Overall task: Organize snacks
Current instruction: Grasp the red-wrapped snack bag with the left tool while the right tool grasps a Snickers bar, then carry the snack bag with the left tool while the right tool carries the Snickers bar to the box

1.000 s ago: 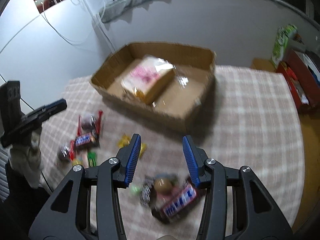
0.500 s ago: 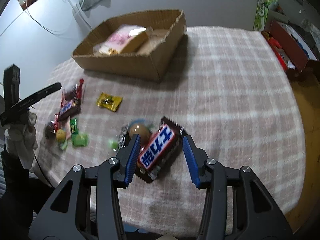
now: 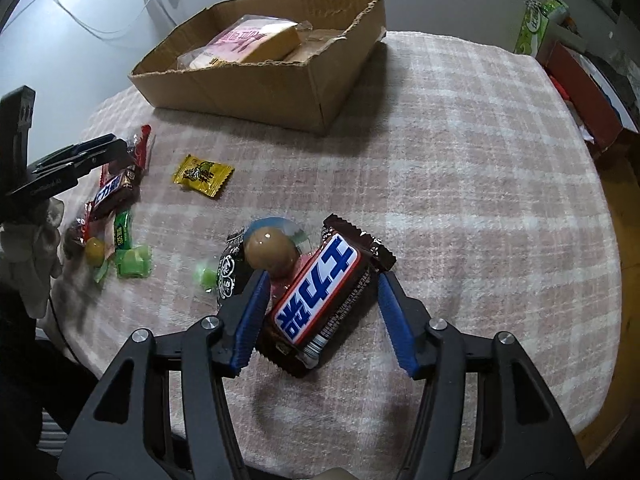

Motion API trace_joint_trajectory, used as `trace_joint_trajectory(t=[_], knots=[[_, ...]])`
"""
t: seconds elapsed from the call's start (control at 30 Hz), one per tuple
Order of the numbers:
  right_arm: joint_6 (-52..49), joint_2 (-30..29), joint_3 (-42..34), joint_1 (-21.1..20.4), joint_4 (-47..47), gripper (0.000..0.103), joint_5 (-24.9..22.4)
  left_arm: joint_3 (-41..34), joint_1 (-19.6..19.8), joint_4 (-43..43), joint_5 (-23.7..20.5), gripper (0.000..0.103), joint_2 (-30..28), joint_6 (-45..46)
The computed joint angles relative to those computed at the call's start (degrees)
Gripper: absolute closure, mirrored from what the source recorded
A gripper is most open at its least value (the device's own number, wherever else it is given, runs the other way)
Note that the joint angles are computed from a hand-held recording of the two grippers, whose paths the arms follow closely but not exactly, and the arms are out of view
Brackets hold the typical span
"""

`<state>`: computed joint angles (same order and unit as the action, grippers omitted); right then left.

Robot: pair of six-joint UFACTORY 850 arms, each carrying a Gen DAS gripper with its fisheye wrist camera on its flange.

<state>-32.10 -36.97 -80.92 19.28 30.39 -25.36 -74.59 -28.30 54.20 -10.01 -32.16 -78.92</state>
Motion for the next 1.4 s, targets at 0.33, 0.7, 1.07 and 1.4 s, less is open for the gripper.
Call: trace_joint_trajectory(t=[0.33, 0.7, 1.07, 1.4], knots=[[2.21, -0.04, -0.34, 0.57, -6.14, 0.062, 0.39, 1.47, -0.32, 4.28, 0.55, 0.061, 0.76, -3.95], [-0.81, -0.42, -1.12, -0.37, -1.19, 0.073, -1.02, 1.74, -0.2, 8.9, 1.43, 0.072, 0.7, -10.21], [-2.3, -0.18, -0.74, -0.81, 1.19, 0.073, -0.56, 2.26, -1.31, 13.86, -0.32, 0.072, 0.82, -13.65], [-0.65, 0.0, -0.54, 0.13, -1.69, 0.073, 0.74, 2.8, -1.36, 21.04, -1.03, 0.073, 1.43, -22.56]])
